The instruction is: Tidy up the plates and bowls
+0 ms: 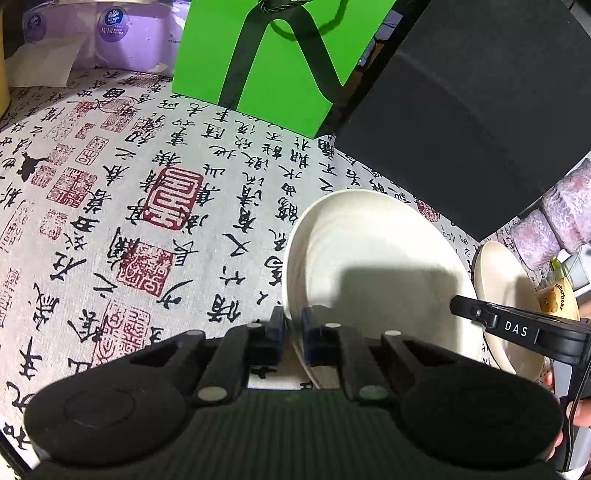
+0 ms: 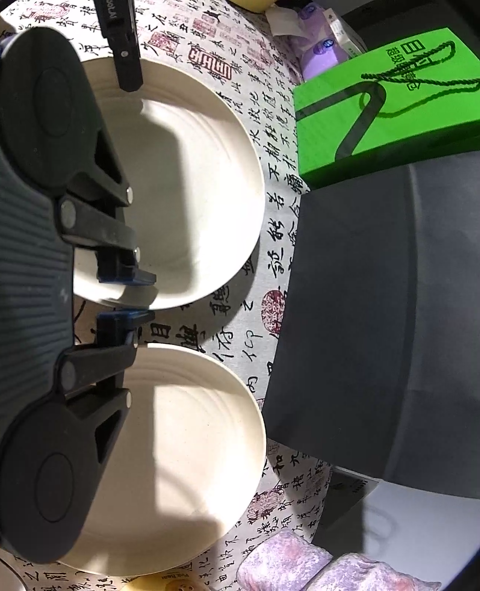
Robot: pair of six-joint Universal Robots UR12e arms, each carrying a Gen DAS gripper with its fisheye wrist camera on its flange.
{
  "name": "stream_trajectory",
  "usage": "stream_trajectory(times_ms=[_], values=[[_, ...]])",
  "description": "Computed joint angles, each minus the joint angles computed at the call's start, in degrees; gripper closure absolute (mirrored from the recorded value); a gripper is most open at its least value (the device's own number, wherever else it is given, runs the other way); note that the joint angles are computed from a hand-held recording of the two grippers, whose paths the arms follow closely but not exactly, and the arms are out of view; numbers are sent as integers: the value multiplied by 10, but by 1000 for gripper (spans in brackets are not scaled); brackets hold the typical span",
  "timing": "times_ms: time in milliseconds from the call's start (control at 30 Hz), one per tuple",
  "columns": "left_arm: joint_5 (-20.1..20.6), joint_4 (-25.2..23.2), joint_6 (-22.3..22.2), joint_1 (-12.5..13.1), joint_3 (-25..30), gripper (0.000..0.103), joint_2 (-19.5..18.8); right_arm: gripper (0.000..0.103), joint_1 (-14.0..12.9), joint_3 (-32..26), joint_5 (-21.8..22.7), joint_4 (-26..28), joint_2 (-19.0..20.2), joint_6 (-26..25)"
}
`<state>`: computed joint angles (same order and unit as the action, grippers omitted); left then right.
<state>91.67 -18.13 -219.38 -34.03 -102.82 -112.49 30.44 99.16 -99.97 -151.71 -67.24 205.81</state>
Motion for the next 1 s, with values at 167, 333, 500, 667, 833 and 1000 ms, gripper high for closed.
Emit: stream_trajectory(times_ms=[167, 333, 500, 667, 833, 1000], values=[[5, 1, 1, -1, 0, 93, 0, 90, 3, 0, -8, -5, 1, -5], [8, 4, 2, -2, -1, 93, 0, 90, 4, 0, -12, -9, 2, -8], [12, 8, 2, -3, -1, 93, 0, 91, 6, -1, -19, -11, 3, -12], [15, 14, 1, -3, -3, 93, 0, 91, 8, -1, -24, -17, 4, -15], [18, 20, -1, -3, -4, 93, 1, 91, 10, -1, -30, -25, 4, -18], [25, 28, -3, -4, -7, 93, 3, 91, 12, 1, -36, -38, 4, -21]])
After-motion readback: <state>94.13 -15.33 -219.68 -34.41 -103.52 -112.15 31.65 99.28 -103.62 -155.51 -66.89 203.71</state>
